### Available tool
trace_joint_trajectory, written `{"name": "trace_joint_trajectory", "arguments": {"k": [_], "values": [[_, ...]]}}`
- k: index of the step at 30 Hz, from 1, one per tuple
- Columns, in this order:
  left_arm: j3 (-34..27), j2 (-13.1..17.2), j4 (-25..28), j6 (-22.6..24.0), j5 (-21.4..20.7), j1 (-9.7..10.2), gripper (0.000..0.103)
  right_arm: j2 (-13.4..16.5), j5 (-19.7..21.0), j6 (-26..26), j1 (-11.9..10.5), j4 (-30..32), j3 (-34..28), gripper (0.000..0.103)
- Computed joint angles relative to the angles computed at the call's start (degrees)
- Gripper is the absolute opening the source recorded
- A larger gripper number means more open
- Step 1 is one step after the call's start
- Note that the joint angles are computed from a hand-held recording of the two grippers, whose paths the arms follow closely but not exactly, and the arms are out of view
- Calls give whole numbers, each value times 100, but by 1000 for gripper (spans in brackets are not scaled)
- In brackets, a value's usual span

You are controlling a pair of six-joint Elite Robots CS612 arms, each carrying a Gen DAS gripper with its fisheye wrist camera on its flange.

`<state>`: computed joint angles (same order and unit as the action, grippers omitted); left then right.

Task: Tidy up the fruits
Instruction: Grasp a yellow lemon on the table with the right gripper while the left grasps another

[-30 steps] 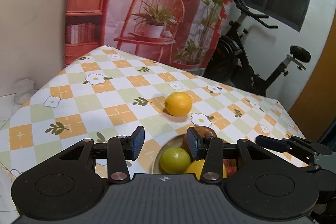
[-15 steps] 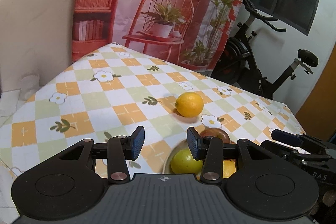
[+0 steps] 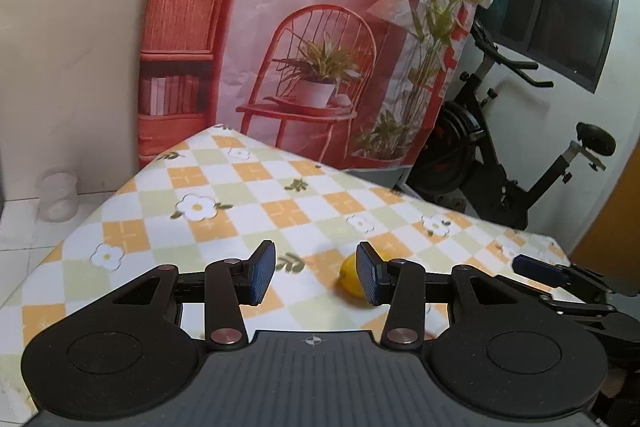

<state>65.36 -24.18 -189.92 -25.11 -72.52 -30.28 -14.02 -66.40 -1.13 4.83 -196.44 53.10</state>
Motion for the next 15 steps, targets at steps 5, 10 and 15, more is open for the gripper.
{"name": "trace_joint_trajectory", "arguments": {"k": [5,10,15], "values": [[-447,177,276,59,-135,58,47,261,36,-130,12,505,-646,61],[-1054,452,647,174,-326,130,46,636,91,-280,30,1229,-1456,61],[-1709,761,1251,184,-657,219,46,1107,266,-507,51,2078,-2410,61]]}}
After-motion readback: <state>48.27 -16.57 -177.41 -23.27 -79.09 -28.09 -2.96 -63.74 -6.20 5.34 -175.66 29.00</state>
